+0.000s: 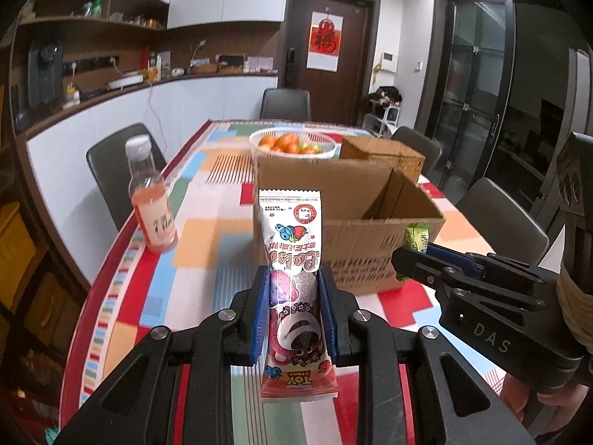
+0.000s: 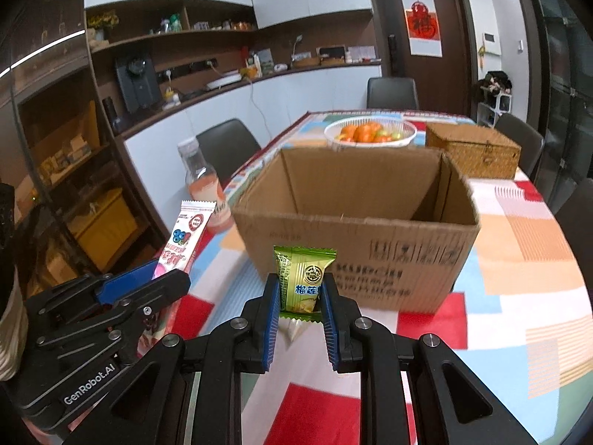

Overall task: Organize snacks
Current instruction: 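Carry the pink wrapper and green candy into the box and open both grippers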

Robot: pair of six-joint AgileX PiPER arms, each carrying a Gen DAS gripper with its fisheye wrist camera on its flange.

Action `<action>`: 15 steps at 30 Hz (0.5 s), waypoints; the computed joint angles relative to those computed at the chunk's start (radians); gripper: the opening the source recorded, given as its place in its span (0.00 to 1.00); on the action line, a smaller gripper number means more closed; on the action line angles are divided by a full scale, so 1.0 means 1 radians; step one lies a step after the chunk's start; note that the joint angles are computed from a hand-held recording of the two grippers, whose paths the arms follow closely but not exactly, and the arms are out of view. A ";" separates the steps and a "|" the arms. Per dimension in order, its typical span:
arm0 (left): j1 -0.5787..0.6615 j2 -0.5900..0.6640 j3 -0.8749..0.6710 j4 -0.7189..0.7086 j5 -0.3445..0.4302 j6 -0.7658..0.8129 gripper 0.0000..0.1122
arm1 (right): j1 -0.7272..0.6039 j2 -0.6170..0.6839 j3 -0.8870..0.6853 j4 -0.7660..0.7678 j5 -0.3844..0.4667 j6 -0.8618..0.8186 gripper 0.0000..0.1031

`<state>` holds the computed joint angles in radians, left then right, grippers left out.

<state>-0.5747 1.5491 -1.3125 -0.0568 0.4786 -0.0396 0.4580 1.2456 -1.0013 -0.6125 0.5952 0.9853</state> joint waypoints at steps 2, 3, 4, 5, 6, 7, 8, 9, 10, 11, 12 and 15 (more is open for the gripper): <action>-0.007 0.013 -0.035 0.011 0.006 -0.003 0.23 | -0.008 -0.005 -0.010 -0.007 0.001 -0.003 0.22; -0.010 0.021 -0.053 0.019 0.008 -0.005 0.23 | -0.014 -0.008 -0.014 -0.011 -0.001 -0.004 0.22; -0.014 0.027 -0.067 0.027 0.008 -0.008 0.23 | -0.023 -0.009 -0.025 -0.015 0.001 -0.010 0.22; -0.017 0.037 -0.089 0.034 0.012 -0.009 0.23 | -0.027 -0.009 -0.030 -0.018 0.001 -0.011 0.22; -0.021 0.044 -0.106 0.042 0.017 -0.013 0.23 | -0.034 -0.009 -0.038 -0.019 0.000 -0.015 0.22; -0.025 0.050 -0.121 0.048 0.021 -0.016 0.23 | -0.046 -0.007 -0.048 -0.016 -0.002 -0.025 0.22; -0.026 0.059 -0.140 0.050 0.025 -0.014 0.23 | -0.057 -0.003 -0.063 -0.010 0.000 -0.041 0.22; -0.026 0.067 -0.157 0.049 0.028 -0.010 0.23 | -0.065 0.000 -0.074 -0.008 0.001 -0.050 0.22; -0.027 0.079 -0.182 0.051 0.035 -0.008 0.23 | -0.073 0.004 -0.086 -0.005 -0.001 -0.061 0.22; -0.027 0.088 -0.197 0.046 0.039 -0.002 0.23 | -0.081 0.007 -0.096 0.002 0.000 -0.076 0.22; -0.024 0.100 -0.223 0.023 0.053 0.018 0.23 | -0.088 0.012 -0.108 0.005 0.002 -0.088 0.22; -0.013 0.144 -0.309 -0.030 0.097 0.064 0.23 | -0.111 0.025 -0.142 0.019 0.003 -0.128 0.22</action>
<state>-0.5876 1.6933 -1.6212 -0.0865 0.5754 0.0245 0.3470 1.2705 -1.1434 -0.5933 0.5985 0.8575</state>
